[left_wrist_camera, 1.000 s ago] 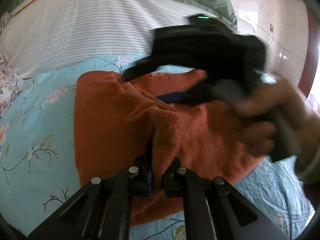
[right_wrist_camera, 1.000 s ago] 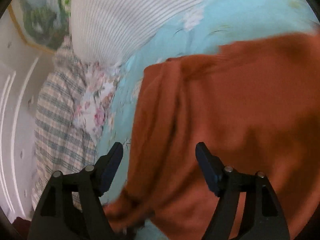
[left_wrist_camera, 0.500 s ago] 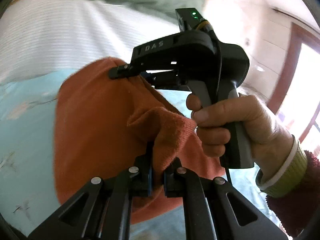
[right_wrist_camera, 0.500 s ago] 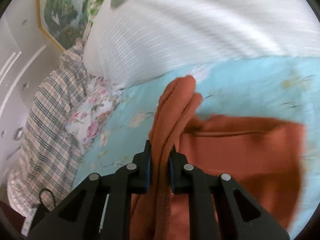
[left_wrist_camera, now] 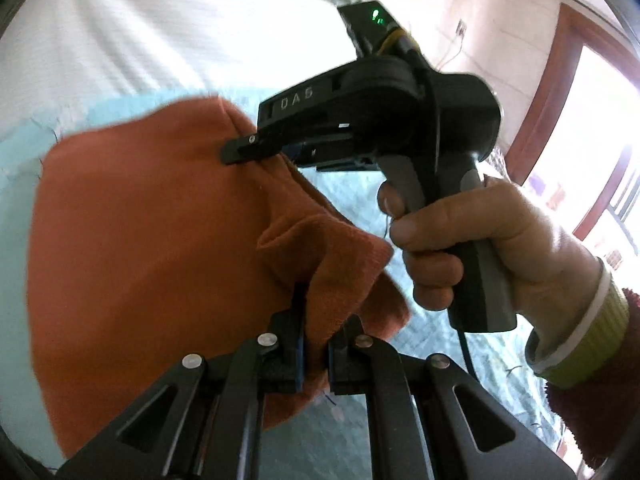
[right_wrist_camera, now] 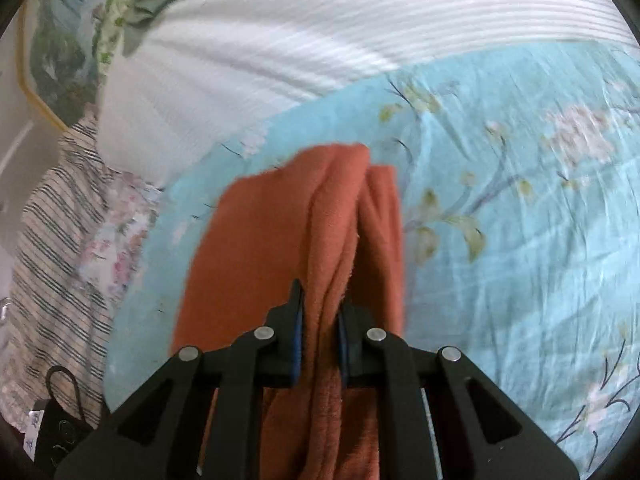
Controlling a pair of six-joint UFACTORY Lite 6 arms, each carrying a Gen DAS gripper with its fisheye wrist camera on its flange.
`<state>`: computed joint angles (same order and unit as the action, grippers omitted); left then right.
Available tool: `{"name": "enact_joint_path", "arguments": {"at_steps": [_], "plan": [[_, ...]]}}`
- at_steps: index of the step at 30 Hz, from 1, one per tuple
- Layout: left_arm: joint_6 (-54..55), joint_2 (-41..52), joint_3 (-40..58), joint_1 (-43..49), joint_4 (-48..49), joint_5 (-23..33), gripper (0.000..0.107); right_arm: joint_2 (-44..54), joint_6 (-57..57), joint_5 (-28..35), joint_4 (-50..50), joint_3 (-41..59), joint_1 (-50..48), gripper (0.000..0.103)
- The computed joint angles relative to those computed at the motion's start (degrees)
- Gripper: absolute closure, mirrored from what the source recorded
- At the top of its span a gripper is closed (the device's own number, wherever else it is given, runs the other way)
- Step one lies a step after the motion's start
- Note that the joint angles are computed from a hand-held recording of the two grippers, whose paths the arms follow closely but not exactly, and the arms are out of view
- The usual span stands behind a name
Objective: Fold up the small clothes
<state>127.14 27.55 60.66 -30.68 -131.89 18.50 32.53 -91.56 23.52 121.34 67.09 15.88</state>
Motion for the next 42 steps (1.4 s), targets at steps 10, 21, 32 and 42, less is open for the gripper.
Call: {"name": "enact_joint_path", "arguments": {"at_steps": [10, 21, 32, 42], "plan": [[-19.7, -12.4, -11.6, 9.4, 19.3, 4.6, 0.027, -5.5, -9.5, 1.3, 11.3, -8.8, -0.9, 0.041], [-48.3, -2.0, 1.3, 31.9, 46.6, 12.3, 0.023, -10.1, -9.5, 5.2, 12.3, -18.3, -1.1, 0.023], [-57.2, 22.5, 27.0, 33.6, 53.6, 21.3, 0.046, 0.2, -1.5, 6.4, 6.3, -8.1, -0.1, 0.043], [-47.6, 5.7, 8.3, 41.5, 51.6, 25.9, 0.076, -5.1, -3.8, 5.2, 14.7, -9.1, 10.3, 0.077]]}}
